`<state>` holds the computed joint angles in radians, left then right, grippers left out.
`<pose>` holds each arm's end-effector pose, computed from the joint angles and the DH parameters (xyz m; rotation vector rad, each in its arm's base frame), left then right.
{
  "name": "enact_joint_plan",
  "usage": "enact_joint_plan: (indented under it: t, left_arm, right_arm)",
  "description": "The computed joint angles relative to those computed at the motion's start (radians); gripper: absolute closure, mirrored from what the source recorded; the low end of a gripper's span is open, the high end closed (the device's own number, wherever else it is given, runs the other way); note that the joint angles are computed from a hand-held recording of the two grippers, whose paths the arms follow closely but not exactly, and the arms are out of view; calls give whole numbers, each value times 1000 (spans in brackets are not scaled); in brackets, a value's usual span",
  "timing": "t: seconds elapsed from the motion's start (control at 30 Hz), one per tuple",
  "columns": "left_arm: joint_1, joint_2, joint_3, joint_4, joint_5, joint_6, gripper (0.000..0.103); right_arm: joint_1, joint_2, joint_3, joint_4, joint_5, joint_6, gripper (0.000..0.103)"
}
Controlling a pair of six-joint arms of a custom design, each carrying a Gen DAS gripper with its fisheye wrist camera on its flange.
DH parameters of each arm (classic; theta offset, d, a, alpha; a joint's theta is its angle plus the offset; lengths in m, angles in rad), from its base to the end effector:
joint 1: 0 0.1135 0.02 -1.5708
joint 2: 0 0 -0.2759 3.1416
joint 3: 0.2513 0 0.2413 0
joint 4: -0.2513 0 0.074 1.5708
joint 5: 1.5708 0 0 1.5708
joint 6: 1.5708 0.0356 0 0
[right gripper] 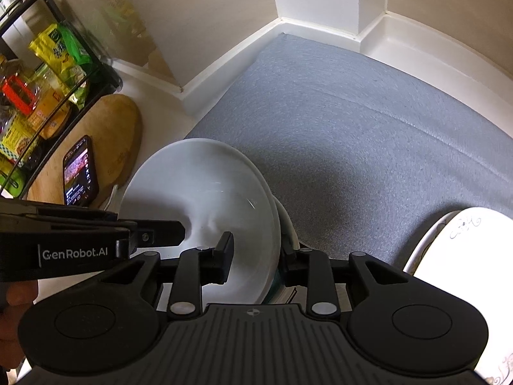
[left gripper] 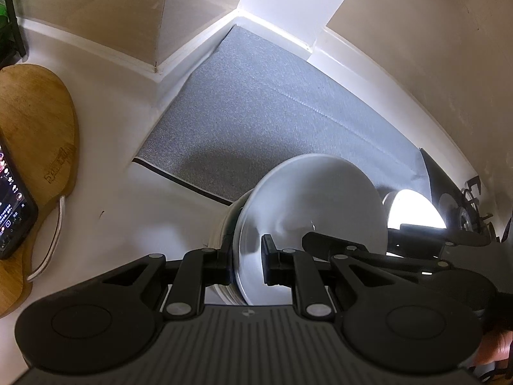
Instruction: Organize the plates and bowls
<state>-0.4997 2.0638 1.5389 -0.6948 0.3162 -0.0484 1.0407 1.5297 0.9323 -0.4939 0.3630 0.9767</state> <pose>0.3633 -0.2110 0.1901 0.7124 2.7449 -0.5712 0.1551 0.2396 0.2121 0.0330 2.5735 0.2803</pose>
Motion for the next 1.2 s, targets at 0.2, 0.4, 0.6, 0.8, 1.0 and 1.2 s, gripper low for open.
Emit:
enact_joint_plan:
  t: [0.2,0.4,0.6,0.8,1.0,1.2]
  left_arm:
    - [8,0,0,-3,17,-2,82]
    - [15,-5,2,-7,36,-2,75]
    - [13,-5,8,-14,40,-1,72]
    - [23,-9,8,-11,68,0,61]
    - [16,-77,-73,101,33,-16,17]
    - [7,-128,-117,181,16,-7,4]
  right_arm:
    - [-5,11,29,-33,-21,-15,66]
    - [-27,1,42,-52,-48,-20,67]
    - [-44,-17,38,-54,-65,-30,67]
    - [-41,-32,45,-72,-61,-34,68]
    - [-24,-50,71,-126,22,-38,66]
    - [-49,-79,38,-98,26,-42,54]
